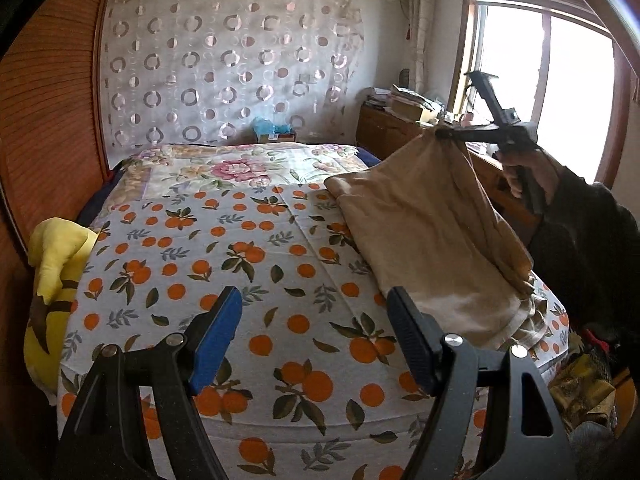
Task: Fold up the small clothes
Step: 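Grasp the folded shirt with the right tool and lift it, then lower the shirt onto the bed and open the right tool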
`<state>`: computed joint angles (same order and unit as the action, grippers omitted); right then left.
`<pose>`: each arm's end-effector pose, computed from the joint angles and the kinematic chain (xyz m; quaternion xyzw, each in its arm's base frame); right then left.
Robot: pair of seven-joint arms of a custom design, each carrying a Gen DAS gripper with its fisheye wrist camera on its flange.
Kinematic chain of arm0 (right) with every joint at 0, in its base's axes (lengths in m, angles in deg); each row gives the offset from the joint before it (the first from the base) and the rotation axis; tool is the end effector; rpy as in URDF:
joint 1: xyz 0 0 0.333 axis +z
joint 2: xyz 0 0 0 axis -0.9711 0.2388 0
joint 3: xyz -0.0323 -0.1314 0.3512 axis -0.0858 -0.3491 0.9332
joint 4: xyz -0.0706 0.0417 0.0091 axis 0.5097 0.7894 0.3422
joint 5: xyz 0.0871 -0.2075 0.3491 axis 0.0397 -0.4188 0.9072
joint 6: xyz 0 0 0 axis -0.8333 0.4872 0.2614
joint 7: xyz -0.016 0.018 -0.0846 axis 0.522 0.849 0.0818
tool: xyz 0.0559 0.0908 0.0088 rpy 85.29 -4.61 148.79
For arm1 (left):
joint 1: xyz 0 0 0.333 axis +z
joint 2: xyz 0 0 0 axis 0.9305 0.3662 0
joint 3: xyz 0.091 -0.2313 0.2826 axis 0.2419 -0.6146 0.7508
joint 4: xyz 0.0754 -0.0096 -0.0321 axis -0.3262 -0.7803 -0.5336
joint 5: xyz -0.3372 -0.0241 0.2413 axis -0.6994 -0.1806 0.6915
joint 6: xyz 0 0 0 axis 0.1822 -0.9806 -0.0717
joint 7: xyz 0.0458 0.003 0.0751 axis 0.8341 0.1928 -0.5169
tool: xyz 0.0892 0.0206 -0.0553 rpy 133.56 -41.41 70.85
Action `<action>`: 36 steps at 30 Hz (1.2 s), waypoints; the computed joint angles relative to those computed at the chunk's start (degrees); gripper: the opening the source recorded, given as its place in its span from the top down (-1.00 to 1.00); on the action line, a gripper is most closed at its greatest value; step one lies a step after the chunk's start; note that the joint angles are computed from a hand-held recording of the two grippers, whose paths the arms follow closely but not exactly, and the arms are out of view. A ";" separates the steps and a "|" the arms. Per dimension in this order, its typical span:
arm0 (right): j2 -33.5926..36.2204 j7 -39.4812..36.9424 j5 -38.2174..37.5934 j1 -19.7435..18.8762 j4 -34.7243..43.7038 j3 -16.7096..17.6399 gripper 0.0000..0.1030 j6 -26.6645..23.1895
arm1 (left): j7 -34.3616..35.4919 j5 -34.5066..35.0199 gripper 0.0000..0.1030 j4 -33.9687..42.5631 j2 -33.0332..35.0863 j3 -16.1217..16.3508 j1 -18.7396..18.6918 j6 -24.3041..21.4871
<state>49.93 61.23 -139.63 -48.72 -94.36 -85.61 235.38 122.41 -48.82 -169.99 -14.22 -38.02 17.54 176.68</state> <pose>0.7419 0.2664 0.5017 -0.6778 0.5567 -0.4066 0.2557 0.5846 -0.4358 0.4256 -0.4976 0.7288 -0.4259 0.1995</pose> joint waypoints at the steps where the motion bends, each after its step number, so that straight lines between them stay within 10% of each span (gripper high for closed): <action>1: 0.41 0.82 0.64 -0.26 0.22 -0.29 0.88 -0.85 | 0.07 0.13 -0.47 0.16 0.06 -0.65 0.48 -0.14; 6: 2.70 4.56 3.67 -0.26 2.23 -0.56 0.32 -9.69 | -0.18 1.29 -0.47 1.00 0.55 -1.70 1.15 -1.10; 21: -14.53 20.81 -15.84 -0.97 -25.22 2.08 0.31 4.34 | -2.76 8.33 -0.47 5.44 2.84 -7.70 4.55 -4.00; 36: -22.65 38.27 -30.26 -8.23 -38.66 11.30 0.32 7.82 | -7.38 16.08 -0.47 8.74 4.65 -10.70 6.16 -7.79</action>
<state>27.28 99.50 -169.90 -56.96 -133.02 -74.31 243.20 115.04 -32.74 -161.25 -9.58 -48.72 23.70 168.89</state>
